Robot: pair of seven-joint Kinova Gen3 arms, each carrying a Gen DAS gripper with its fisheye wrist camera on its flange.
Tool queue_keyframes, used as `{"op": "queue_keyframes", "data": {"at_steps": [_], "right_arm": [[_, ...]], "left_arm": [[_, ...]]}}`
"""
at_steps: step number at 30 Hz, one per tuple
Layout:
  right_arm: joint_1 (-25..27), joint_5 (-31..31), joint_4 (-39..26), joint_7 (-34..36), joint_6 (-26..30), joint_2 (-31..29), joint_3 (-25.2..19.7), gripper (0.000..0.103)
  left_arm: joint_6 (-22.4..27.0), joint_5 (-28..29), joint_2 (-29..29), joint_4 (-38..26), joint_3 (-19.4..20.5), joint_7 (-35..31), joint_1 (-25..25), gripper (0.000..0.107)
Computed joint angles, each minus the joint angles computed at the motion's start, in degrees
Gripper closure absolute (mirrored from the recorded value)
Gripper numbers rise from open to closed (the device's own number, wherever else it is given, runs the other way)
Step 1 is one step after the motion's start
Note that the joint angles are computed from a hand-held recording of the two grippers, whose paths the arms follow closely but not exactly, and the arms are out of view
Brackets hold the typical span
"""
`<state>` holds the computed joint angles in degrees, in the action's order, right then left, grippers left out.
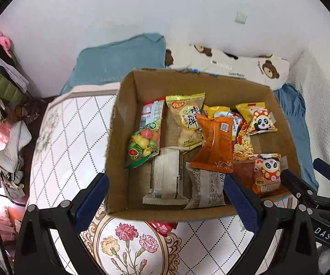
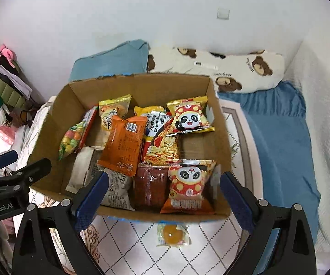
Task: Organize snacks
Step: 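Move both tools back over the red triangle packet and jelly cup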
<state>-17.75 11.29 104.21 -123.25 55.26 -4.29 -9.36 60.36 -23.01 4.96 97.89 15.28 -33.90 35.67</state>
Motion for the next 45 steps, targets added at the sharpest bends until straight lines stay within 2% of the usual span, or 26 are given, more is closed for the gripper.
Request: {"op": "queue_keyframes", "data": {"at_steps": [7, 13, 16, 21, 25, 27, 30, 34, 35, 38, 45], "right_arm": [[-0.07, 3.64, 2.68, -5.73, 1.78, -8.02, -4.27, 0.004], [1.05, 2.65, 3.7, -7.71, 3.0, -13.77, -6.87, 0.004], [2.53, 3.87, 4.01, -9.76, 4.09, -16.74, -9.87, 0.004], [4.5, 3.52, 4.5, -11.21, 5.2, -21.05, -12.42, 0.004], [4.93, 1.08, 4.93, -9.9, 5.77, -23.05, -12.37, 0.004], [4.9, -0.6, 5.93, -8.88, 5.02, -23.6, -11.41, 0.004], [3.48, -5.03, 9.26, -5.64, 1.46, -24.14, -6.93, 0.004], [3.6, -9.51, 14.54, -1.99, -3.17, -22.15, -2.9, 0.004], [3.65, -10.51, 16.13, -0.97, -4.31, -21.01, -1.7, 0.008], [3.44, -13.66, 19.76, 2.5, -7.79, -17.42, 1.52, 0.031], [4.73, -15.62, 24.04, 5.57, -15.41, -7.72, 2.38, 0.032]], "left_arm": [[3.04, -6.58, -4.6, 1.9, 3.93, 8.24, 3.56, 0.005], [4.48, -8.73, -8.71, 3.58, 7.93, 13.19, 3.99, 0.005], [6.85, -11.02, -9.55, 3.74, 10.9, 16.45, 4.28, 0.005], [7.36, -10.82, -11.67, 5.07, 13.16, 19.26, 4.44, 0.005], [8.83, -11.59, -11.89, 5.2, 15.41, 21.51, 4.27, 0.005], [8.55, -11.31, -11.65, 5.56, 15.43, 21.84, 4.19, 0.005], [6.94, -10.29, -11.15, 6.8, 14.42, 21.46, 3.83, 0.005], [5.52, -8.1, -8.74, 8.91, 12.42, 21.48, 3.01, 0.005], [4.22, -7.04, -8.06, 9.88, 10.88, 20.93, 3.0, 0.005], [-0.77, -2.36, -6.61, 12.48, 7.22, 15.87, 1.65, 0.005], [-9.43, 4.56, -0.59, 15.43, 2.11, 5.58, -0.95, 0.005]]}}
